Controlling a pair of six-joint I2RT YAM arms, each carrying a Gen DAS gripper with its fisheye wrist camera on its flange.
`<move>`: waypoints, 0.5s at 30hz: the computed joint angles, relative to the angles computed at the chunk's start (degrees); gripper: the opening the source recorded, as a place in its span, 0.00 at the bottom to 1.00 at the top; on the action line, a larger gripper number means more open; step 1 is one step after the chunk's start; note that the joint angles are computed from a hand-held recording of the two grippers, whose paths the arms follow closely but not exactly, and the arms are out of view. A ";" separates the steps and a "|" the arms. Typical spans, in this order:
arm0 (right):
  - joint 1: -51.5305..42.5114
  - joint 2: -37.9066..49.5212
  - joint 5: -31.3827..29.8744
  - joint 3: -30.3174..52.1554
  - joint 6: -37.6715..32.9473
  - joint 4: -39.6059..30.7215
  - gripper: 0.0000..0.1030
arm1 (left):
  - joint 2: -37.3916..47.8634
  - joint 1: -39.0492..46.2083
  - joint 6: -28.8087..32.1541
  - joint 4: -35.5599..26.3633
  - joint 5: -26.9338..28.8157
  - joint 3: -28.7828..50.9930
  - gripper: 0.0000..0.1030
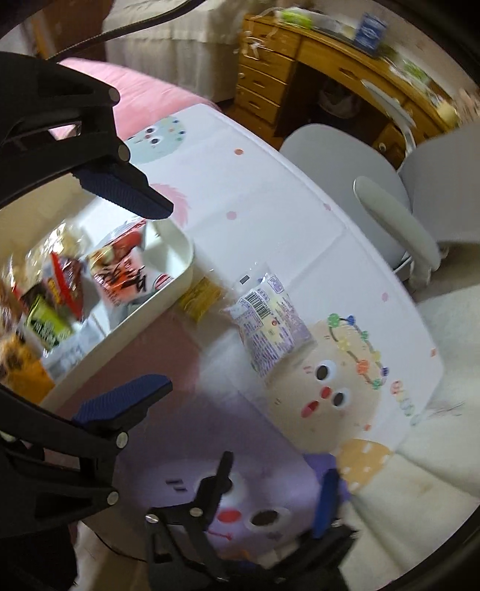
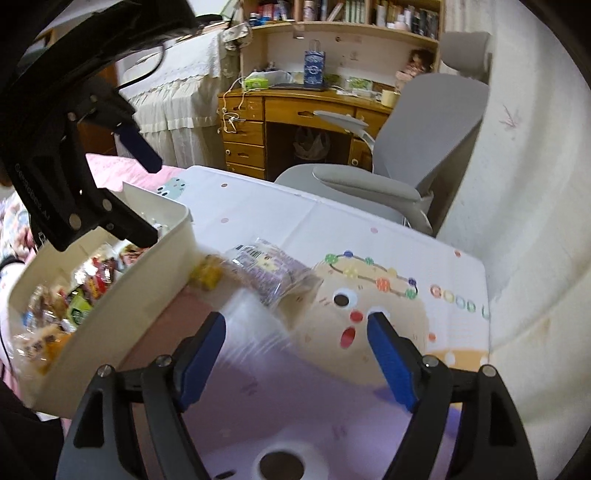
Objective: Organize snacks
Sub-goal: 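Move both grippers from the tray toward the purple bread packet and yellow packet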
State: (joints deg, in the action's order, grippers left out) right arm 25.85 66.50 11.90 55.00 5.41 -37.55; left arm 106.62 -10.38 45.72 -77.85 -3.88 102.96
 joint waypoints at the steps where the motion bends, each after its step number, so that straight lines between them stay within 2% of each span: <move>1: -0.35 0.70 -0.27 -0.46 -1.12 1.39 0.77 | 0.85 -0.29 0.82 0.21 -0.48 0.06 0.83; 3: -0.71 2.64 -0.16 -1.36 -3.75 4.68 0.77 | 2.71 -0.95 2.56 0.83 -1.58 0.26 0.83; 5: -0.70 3.95 -0.30 -2.44 -5.82 7.78 0.77 | 4.15 -1.61 4.28 1.94 -2.97 -0.21 0.88; 9: 0.46 7.47 0.20 -4.41 -9.55 14.37 0.77 | 6.65 -2.44 5.60 3.70 -4.47 -0.43 0.89; 15: 2.45 12.85 3.51 -4.40 -12.42 19.59 0.77 | 10.52 -3.55 6.92 4.64 -6.35 0.85 0.89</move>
State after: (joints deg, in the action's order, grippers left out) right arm 28.30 79.35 15.41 50.60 -7.01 -17.96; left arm 117.14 -13.93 52.64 -73.21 -10.23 103.81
